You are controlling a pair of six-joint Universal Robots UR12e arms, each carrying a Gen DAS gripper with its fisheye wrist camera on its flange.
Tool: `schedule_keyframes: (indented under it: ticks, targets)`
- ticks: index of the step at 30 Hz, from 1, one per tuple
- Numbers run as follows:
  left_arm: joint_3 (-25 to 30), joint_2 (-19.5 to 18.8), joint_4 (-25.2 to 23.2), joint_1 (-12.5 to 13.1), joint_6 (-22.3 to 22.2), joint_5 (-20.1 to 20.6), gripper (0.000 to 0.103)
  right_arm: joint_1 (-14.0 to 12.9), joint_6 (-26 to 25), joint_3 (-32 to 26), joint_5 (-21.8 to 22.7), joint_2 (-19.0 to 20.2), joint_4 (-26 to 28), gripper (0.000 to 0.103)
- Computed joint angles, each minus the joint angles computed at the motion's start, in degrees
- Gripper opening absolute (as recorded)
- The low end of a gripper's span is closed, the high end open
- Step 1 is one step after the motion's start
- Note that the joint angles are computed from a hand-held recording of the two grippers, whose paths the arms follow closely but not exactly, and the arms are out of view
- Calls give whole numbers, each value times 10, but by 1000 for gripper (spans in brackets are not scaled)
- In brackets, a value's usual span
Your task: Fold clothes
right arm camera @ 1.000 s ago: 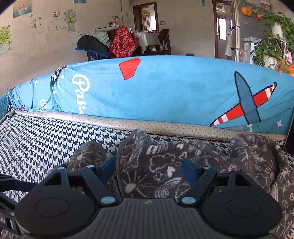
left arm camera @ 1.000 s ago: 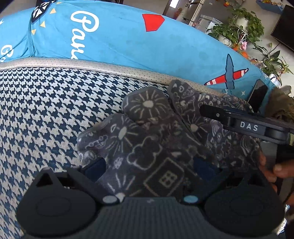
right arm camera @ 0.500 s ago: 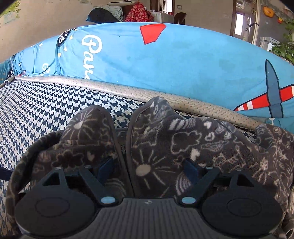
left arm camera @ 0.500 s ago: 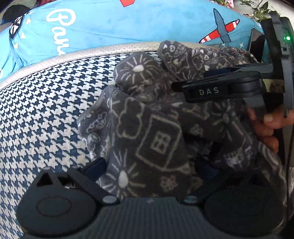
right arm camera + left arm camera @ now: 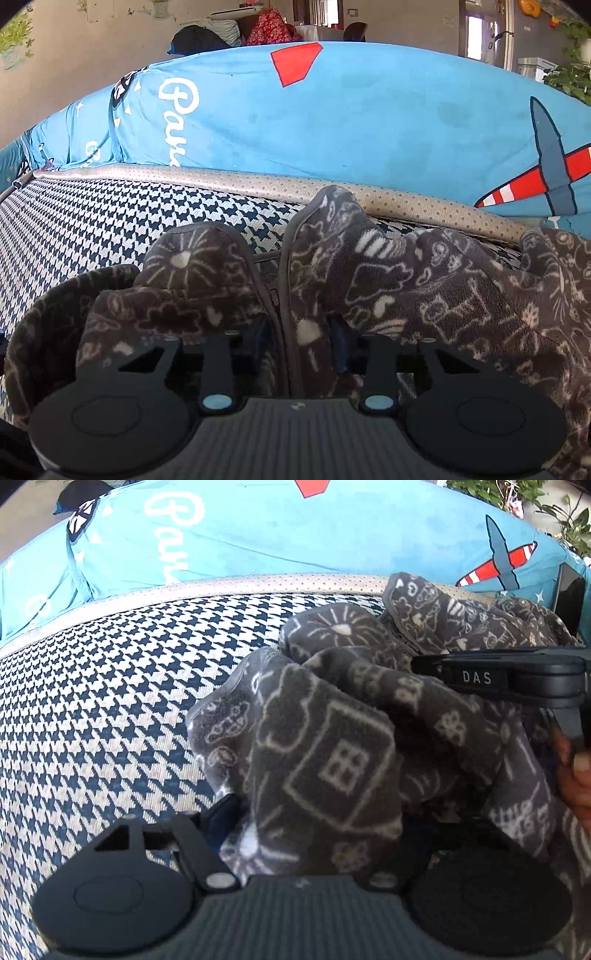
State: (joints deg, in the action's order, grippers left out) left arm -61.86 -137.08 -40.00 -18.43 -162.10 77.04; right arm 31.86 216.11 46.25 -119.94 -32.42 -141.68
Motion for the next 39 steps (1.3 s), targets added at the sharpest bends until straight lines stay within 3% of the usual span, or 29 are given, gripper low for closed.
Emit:
schedule_keyframes:
  ticks: [2,5,9,12,14,15,18,21,23,27,33,39]
  targets:
    - [0,-1,20,-1,-20,6,53,1,10,0,-8,0,-3,16]
    - [-1,-4,61,-6,-44,29,48,0,36,7,-18,-3,-23,9]
    - [10,-19,162,-15,-80,114,47,4,40,9,-55,-1,-80,8]
    - [36,-40,244,-18,-120,194,47,15,15,-9,-130,15,-162,8]
    - [62,-54,261,-20,-152,247,55,21,-14,-33,-177,32,-219,9]
    - [78,-58,233,-17,-187,261,66,22,-25,-39,-187,37,-242,11]
    - [100,-58,157,-3,-279,240,68,17,1,-10,-148,17,-218,20]
    - [80,-45,147,3,-295,238,71,14,24,3,-128,4,-168,20]
    - [74,-43,155,0,-303,260,77,14,24,2,-129,1,-134,23]
    - [68,-41,179,-1,-326,291,87,12,42,28,-137,-14,-121,30]
    - [83,-49,201,5,-350,325,88,9,77,71,-187,-44,-44,40]
    - [103,-55,153,16,-408,348,87,-1,201,142,-209,-92,37,46]
